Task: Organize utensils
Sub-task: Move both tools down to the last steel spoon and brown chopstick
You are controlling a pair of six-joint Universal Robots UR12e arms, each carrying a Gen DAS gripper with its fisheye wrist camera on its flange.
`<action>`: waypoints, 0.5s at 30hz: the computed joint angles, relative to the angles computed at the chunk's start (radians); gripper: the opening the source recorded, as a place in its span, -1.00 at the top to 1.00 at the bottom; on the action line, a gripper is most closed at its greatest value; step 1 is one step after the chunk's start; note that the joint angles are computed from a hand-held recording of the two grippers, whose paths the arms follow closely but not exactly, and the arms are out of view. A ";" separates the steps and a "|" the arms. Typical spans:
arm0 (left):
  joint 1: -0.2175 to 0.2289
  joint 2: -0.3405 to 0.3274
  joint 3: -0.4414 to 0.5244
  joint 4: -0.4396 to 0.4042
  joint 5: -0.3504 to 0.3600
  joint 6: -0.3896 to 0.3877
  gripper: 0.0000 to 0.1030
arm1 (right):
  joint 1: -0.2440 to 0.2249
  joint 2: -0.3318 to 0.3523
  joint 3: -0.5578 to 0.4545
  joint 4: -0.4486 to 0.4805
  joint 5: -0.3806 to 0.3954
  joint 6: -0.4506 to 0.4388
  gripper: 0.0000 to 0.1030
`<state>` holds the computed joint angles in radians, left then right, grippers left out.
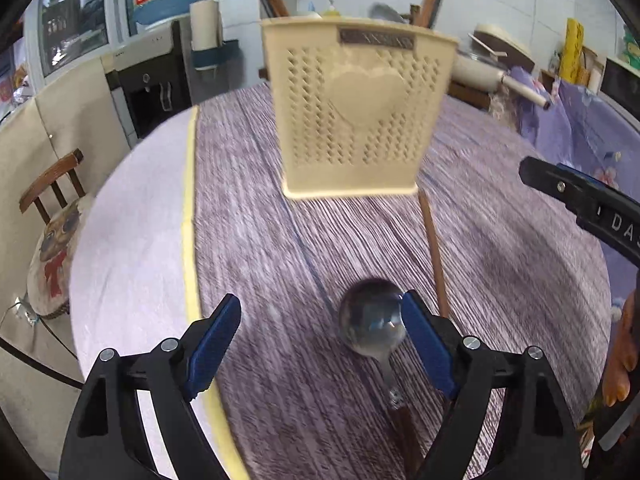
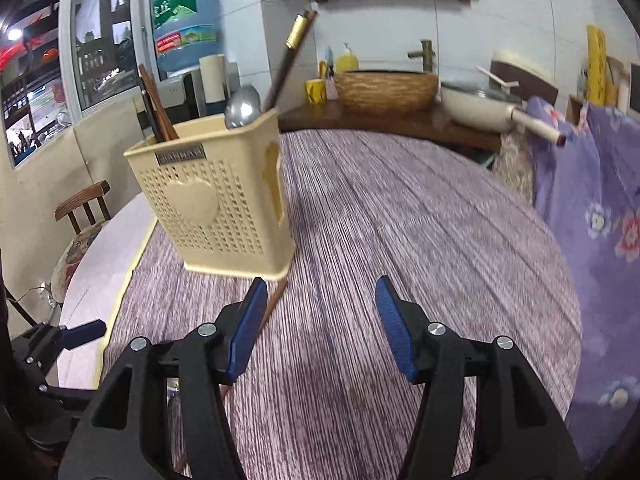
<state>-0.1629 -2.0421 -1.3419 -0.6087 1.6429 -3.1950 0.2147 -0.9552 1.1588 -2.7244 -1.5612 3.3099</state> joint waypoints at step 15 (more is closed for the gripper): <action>-0.025 -0.021 0.017 -0.067 0.039 -0.020 -0.30 | -0.004 -0.015 0.035 0.029 0.029 0.041 -0.11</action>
